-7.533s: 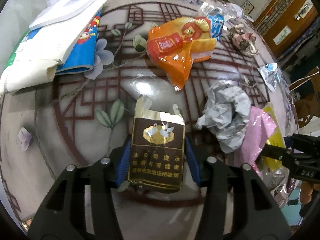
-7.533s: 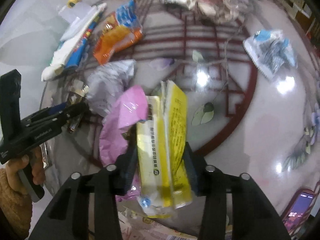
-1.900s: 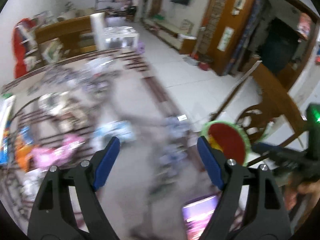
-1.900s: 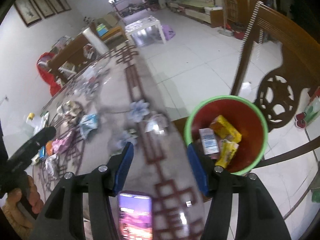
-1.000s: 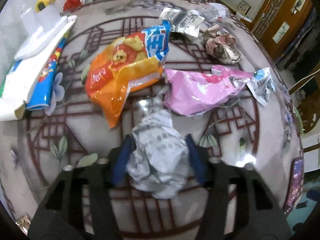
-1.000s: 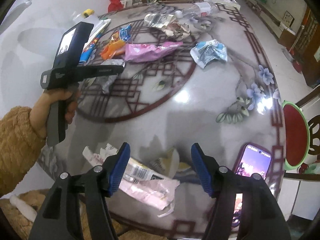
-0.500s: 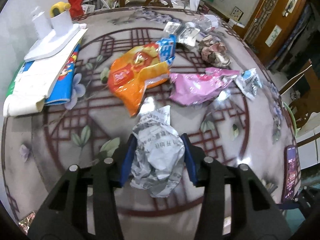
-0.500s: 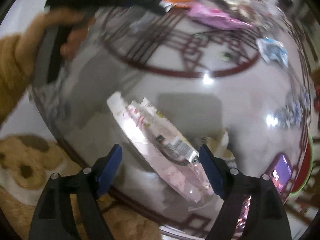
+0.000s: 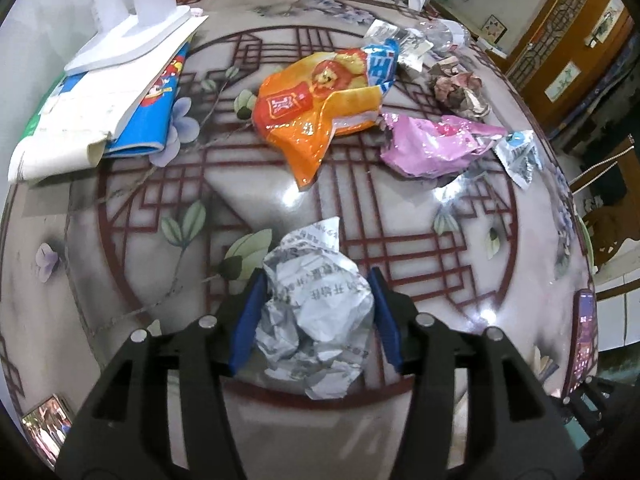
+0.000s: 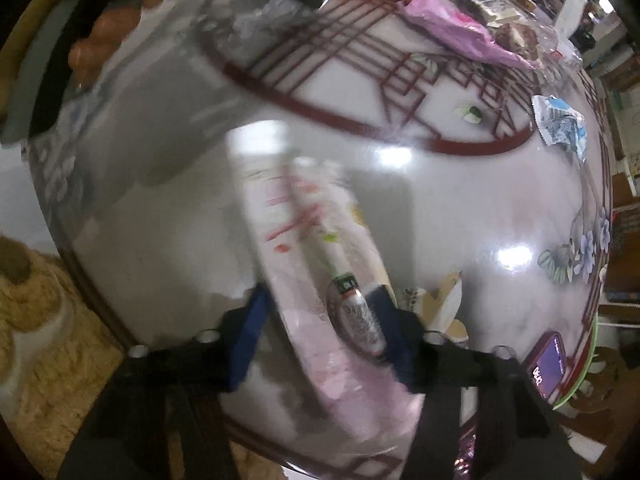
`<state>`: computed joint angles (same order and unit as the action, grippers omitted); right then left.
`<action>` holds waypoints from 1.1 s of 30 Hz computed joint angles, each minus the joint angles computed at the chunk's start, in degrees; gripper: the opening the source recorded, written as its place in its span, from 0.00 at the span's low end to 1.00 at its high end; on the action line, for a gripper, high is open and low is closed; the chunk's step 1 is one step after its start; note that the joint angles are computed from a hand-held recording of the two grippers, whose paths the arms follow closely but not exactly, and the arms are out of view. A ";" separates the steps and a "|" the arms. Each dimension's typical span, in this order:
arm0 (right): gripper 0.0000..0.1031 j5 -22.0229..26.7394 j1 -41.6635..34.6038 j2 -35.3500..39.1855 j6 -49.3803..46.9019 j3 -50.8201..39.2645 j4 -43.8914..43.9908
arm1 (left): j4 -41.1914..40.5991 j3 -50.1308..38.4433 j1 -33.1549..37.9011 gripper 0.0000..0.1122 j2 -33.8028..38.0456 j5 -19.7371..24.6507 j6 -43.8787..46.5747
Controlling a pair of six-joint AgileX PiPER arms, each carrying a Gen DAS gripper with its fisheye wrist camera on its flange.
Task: Collect trash
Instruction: 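Lift the crumpled paper and white wrapper and carry them toward the red bucket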
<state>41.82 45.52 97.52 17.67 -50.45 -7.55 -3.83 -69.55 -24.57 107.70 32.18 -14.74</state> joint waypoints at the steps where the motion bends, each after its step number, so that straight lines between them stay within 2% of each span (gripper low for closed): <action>1: 0.40 -0.39 -0.65 -0.50 -0.31 0.14 0.64 | -0.06 0.00 -0.03 0.44 0.15 0.04 0.09; 7: 0.37 -3.06 -5.44 -4.95 0.79 -0.16 2.45 | -2.13 -0.07 0.00 0.42 0.02 0.10 0.29; 15: 0.37 -6.48 -11.78 -10.62 14.52 -4.70 -4.86 | -2.21 -2.29 -2.35 0.41 -5.08 -0.19 -2.68; 19: 0.38 -6.86 -15.49 -12.24 15.38 -7.15 -4.41 | 1.18 -5.57 -5.50 0.41 -7.17 -0.14 -5.64; 23: 0.38 -6.96 -16.50 -14.98 20.33 -7.70 -7.96 | 6.64 -8.61 -8.23 0.41 -8.54 -0.34 -9.35; 27: 0.38 -6.57 -17.69 -17.14 21.22 -8.31 -8.37 | 12.16 -10.63 -10.53 0.41 -9.25 -0.31 -12.91; 33: 0.38 -7.43 -18.83 -18.16 21.60 -8.29 -8.81 | 14.85 -11.85 -11.41 0.41 -9.98 0.47 -14.76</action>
